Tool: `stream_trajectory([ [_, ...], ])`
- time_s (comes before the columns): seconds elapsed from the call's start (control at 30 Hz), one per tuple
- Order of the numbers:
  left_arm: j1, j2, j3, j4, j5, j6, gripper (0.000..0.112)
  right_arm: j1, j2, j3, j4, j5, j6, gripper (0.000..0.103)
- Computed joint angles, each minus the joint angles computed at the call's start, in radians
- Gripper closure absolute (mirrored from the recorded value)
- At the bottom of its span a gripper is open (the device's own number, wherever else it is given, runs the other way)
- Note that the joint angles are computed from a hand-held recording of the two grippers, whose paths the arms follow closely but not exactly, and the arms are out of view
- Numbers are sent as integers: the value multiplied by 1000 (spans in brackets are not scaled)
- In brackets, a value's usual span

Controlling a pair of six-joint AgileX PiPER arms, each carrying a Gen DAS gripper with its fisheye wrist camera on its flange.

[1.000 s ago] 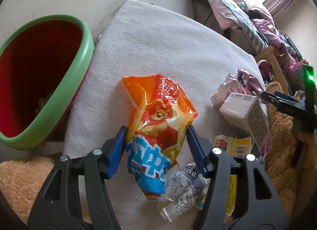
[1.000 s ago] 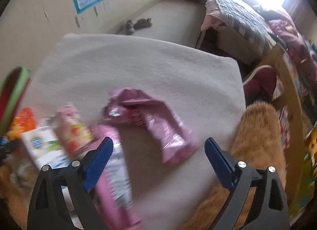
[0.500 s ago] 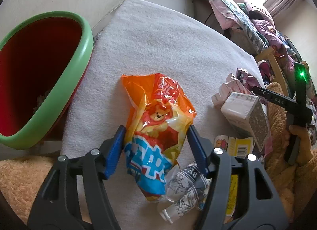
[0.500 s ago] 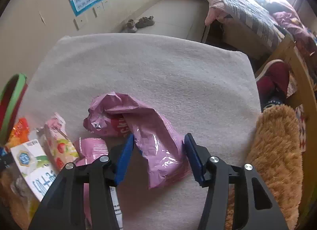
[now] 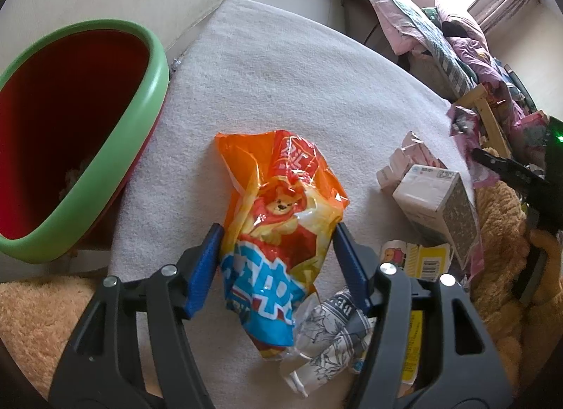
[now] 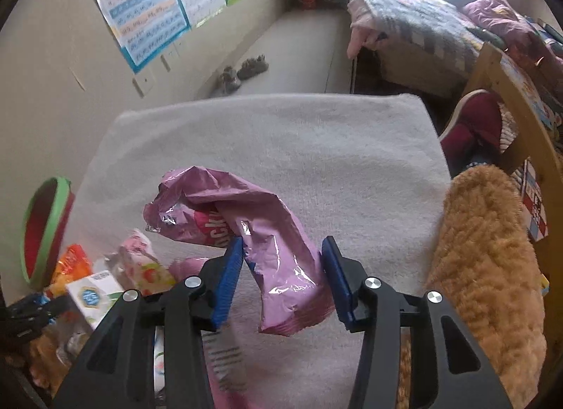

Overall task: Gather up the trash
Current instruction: 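Carry the chip bag and pink wrapper over the bin and release both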

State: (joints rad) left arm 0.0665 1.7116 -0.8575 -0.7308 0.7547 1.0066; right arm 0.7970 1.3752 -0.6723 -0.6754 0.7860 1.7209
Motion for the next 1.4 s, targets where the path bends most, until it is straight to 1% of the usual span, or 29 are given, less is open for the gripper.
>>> stream_trajectory([
  [0.07, -4, -1, 4, -1, -8, 2, 51, 53, -7, -22, -21, 51, 43, 58],
  [0.17, -10, -7, 9, 2, -18, 2, 51, 127, -9, -57, -51, 97, 100, 58],
  [0.3, -10, -7, 8, 3, -19, 2, 51, 168, 28, -133, -62, 119, 76, 58],
  [0.57, 3, -28, 24, -8, -29, 7, 52, 216, 138, -314, -102, 109, 35, 58],
  [0.67, 27, -28, 18, -20, -19, 6, 52, 227, 186, -378, -102, 104, -2, 58],
  [0.8, 75, -49, 11, -54, 27, 28, 53, 235, 227, -431, -98, 95, -40, 58],
  [0.93, 155, -107, 16, -108, 86, 91, 53, 227, 243, -452, -92, 84, -60, 58],
  [1.1, 269, -131, -55, -137, 132, 97, 53, 219, 264, -474, -78, 75, -85, 58],
  [1.17, 301, -131, -85, -138, 126, 90, 53, 221, 268, -479, -80, 74, -86, 58],
  [1.33, 345, -115, -136, -100, 62, 64, 53, 219, 291, -510, -76, 61, -102, 58],
  [1.4, 363, -99, -157, -84, 53, 43, 53, 221, 309, -533, -74, 57, -117, 58],
])
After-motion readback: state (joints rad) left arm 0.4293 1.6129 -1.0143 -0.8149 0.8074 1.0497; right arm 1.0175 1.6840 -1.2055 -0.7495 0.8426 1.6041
